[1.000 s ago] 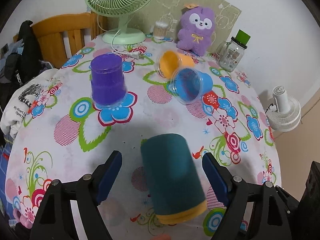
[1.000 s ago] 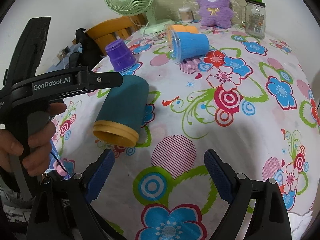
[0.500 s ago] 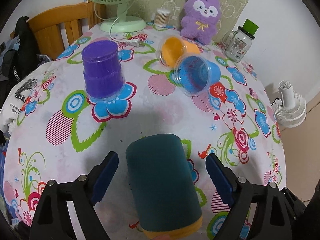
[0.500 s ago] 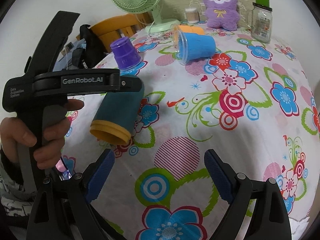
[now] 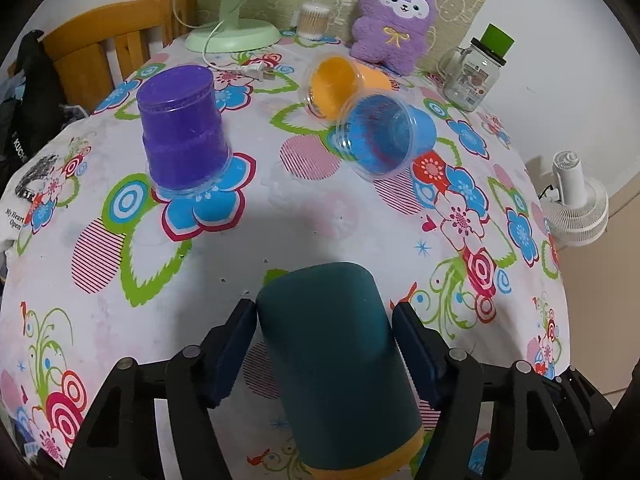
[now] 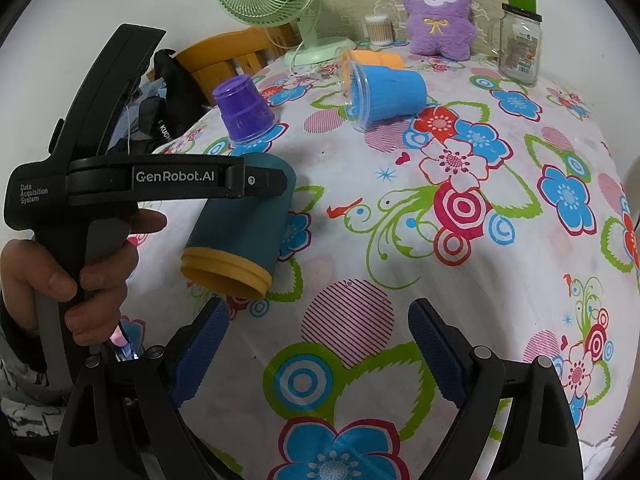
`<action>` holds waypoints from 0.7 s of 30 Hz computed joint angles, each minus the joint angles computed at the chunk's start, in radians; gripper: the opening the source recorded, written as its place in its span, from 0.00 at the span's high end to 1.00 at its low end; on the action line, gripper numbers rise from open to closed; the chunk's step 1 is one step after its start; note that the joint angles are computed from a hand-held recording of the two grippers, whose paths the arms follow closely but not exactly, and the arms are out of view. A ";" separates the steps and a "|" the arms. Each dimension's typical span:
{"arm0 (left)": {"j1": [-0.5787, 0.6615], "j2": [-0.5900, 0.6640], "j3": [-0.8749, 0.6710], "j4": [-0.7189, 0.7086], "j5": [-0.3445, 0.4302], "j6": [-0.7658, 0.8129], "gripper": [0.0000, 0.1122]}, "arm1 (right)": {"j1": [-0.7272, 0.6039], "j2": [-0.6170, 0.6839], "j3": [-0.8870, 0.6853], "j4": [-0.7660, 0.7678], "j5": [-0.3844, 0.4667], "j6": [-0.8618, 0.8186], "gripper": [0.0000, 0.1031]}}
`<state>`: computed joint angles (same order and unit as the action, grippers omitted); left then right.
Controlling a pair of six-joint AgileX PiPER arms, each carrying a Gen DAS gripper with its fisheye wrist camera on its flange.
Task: Flip cup upside down
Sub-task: 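Lower the teal cup rim-down onto the table and open the left gripper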
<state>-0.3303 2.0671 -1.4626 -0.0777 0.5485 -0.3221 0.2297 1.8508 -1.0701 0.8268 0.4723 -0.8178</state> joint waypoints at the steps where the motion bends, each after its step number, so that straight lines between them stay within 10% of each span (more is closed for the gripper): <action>1: -0.002 -0.001 0.001 0.004 0.000 -0.001 0.36 | -0.001 -0.001 0.001 0.003 0.000 -0.002 0.10; 21: -0.040 -0.201 0.171 0.151 -0.114 -0.119 0.42 | 0.006 -0.056 0.049 0.040 -0.023 -0.033 0.10</action>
<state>-0.3703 1.8666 -1.2920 0.0736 0.4349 -0.4408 0.2352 1.7945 -1.0208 0.8670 0.4493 -0.8513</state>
